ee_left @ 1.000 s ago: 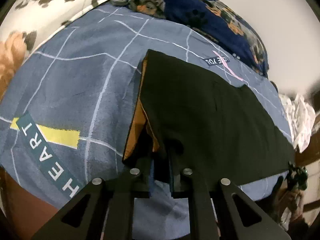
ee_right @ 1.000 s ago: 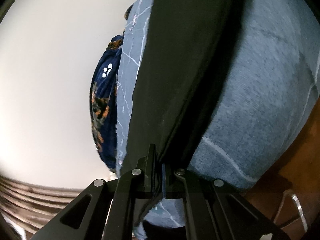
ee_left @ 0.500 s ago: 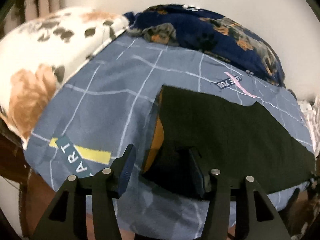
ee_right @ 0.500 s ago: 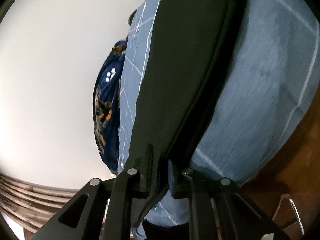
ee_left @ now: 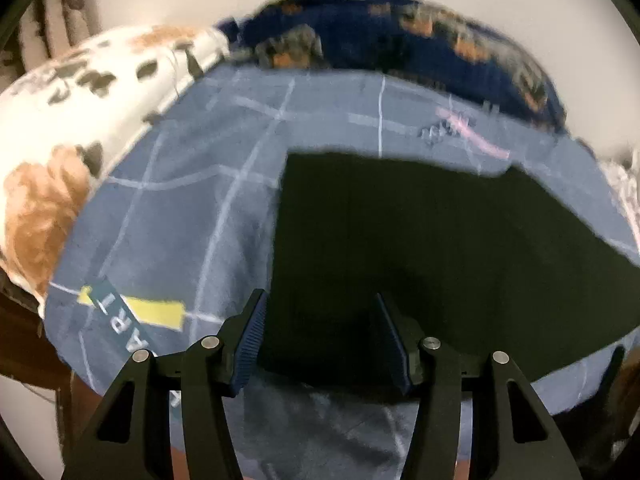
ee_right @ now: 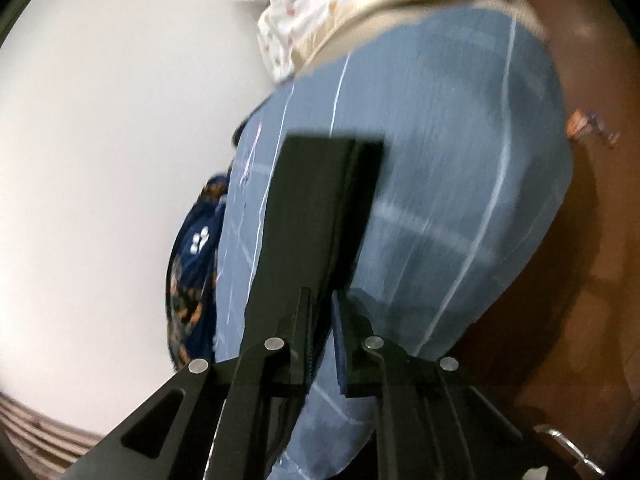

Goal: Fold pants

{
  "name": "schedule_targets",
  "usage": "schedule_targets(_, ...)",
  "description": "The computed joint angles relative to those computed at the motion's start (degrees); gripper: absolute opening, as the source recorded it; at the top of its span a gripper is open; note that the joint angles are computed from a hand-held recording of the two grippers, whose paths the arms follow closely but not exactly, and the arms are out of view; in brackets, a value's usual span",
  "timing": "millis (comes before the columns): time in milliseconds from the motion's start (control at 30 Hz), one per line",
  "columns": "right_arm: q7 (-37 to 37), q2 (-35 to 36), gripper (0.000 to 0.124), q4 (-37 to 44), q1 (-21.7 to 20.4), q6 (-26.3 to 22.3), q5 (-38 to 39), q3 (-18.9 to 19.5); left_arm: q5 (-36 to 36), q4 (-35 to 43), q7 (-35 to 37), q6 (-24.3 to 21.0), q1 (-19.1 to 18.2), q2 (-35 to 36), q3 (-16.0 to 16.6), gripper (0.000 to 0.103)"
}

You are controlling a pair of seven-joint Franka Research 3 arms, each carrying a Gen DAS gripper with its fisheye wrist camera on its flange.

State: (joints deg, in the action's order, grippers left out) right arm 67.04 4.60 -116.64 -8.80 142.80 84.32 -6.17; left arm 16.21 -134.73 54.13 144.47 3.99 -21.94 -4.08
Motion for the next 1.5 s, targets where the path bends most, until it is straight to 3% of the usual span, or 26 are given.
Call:
schedule_targets(33,-0.15,0.0,0.016,0.2,-0.18,0.32,-0.16,-0.19,2.11,-0.47,-1.69,1.41,0.98,-0.9,-0.95,0.054)
schedule_targets(100,0.97,0.1,0.038,0.78,-0.24,2.41,-2.47,-0.41,6.46,-0.58,-4.96,3.74,2.69,-2.0,-2.77,0.058)
schedule_targets(167,1.85,0.73,0.047,1.6,-0.23,4.13,-4.25,-0.36,6.78,-0.1,-4.62,5.02,1.96,-1.84,-2.33,0.068)
schedule_targets(267,4.55,2.08,0.047,3.01,-0.41,5.66,-8.65,-0.26,7.68,1.54,-3.79,4.98,1.16,-0.52,-2.79,0.069)
schedule_targets(367,4.08,3.47,0.047,4.45,-1.02,5.76,-8.66,0.35,8.26,3.27,-1.93,4.95,0.0,1.45,-3.15,0.071)
schedule_targets(500,2.96,3.59,0.047,5.17,-0.83,9.46,-8.17,1.23,7.96,4.84,-0.21,4.77,-1.77,3.76,-3.34,0.072)
schedule_targets(567,7.14,4.94,0.048,6.59,-0.79,8.73,-12.83,0.98,7.08,5.44,1.21,5.0,-2.71,4.88,-3.17,0.072)
schedule_targets(667,8.39,5.25,0.048,7.02,-1.62,8.48,-11.94,1.43,6.51,6.1,2.15,5.19,-3.52,6.13,-3.32,0.072)
schedule_targets(800,4.6,4.79,0.052,6.61,-2.47,7.01,-5.74,2.14,4.63,6.29,4.23,6.02,-4.66,6.9,-3.07,0.072)
schedule_targets(900,3.43,5.18,0.052,7.46,-2.47,4.12,-4.65,2.17,3.47,6.59,5.88,5.96,-5.37,7.35,-2.98,0.074)
schedule_targets(1067,-0.59,8.26,0.052,10.23,-3.66,-6.11,-0.35,3.04,3.56,6.7,7.35,6.0,-5.77,7.96,-3.56,0.076)
schedule_targets(1500,4.82,10.18,0.046,14.08,-1.91,-1.02,-10.39,3.8,15.26,9.42,1.02,0.35,-4.61,9.83,-5.81,0.08)
